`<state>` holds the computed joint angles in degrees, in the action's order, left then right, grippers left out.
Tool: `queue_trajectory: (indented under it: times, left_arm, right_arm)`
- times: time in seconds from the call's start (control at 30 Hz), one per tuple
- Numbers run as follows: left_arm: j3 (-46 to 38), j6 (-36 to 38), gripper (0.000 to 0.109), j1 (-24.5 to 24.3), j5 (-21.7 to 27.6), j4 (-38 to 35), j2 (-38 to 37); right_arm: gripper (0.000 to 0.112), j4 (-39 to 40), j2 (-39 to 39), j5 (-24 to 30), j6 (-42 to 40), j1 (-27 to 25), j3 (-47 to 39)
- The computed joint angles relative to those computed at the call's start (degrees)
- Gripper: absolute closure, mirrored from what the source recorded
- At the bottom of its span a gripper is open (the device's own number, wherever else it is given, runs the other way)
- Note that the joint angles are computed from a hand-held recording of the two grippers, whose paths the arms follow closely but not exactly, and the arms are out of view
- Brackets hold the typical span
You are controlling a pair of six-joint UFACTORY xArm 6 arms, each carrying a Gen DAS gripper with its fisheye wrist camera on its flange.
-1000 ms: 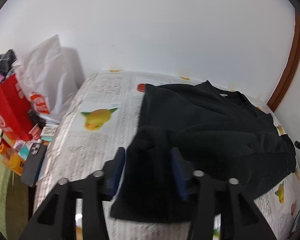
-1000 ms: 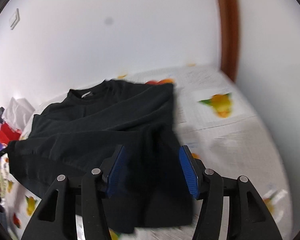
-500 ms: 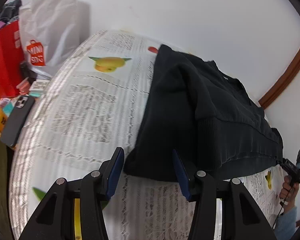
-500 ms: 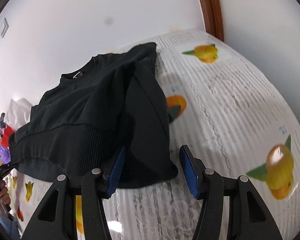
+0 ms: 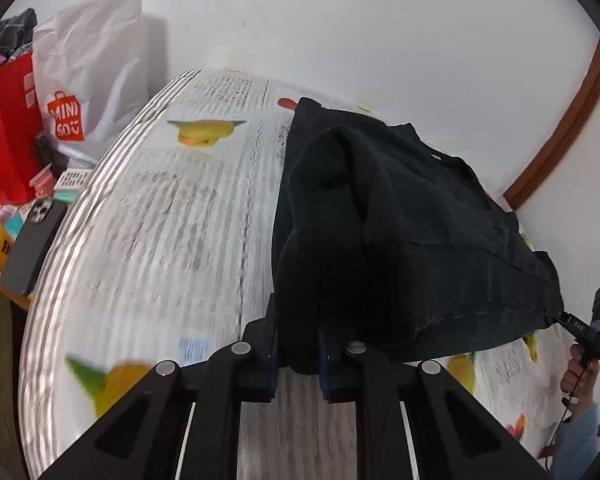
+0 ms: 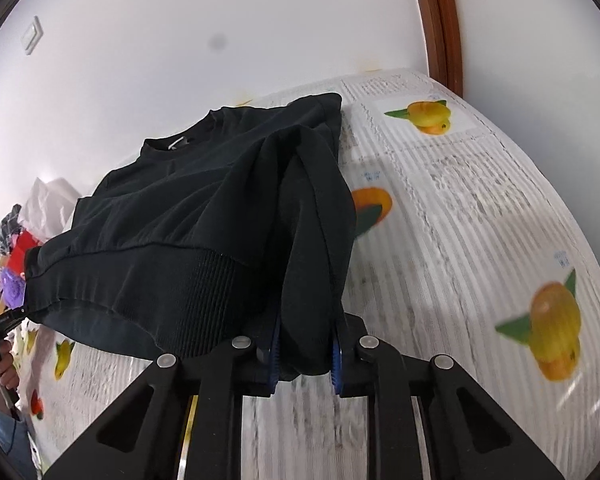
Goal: Fold small clothes
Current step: 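Fold the side edge inward with the right gripper while the left gripper holds the hem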
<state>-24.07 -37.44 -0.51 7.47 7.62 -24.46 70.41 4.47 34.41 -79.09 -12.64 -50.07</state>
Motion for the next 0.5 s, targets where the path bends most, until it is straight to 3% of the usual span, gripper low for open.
queue_trajectory:
  times: [0.3,0.43,0.5]
  left_arm:
    - [11.6,-1.2,0.094,-5.0,8.1,0.1,-17.6]
    - [15.3,-3.6,0.092,-6.5,10.8,1.5,-23.9]
    - [15.7,-7.6,0.092,-6.7,12.6,5.6,-26.1]
  right_arm:
    - [0.092,-2.9,-8.9,5.5,-4.2,-6.7,9.7]
    - [0.090,-3.7,-12.7,4.2,-6.5,-8.6,13.7]
    - [0.090,-3.0,-17.1,0.7,-7.7,-8.4,16.9]
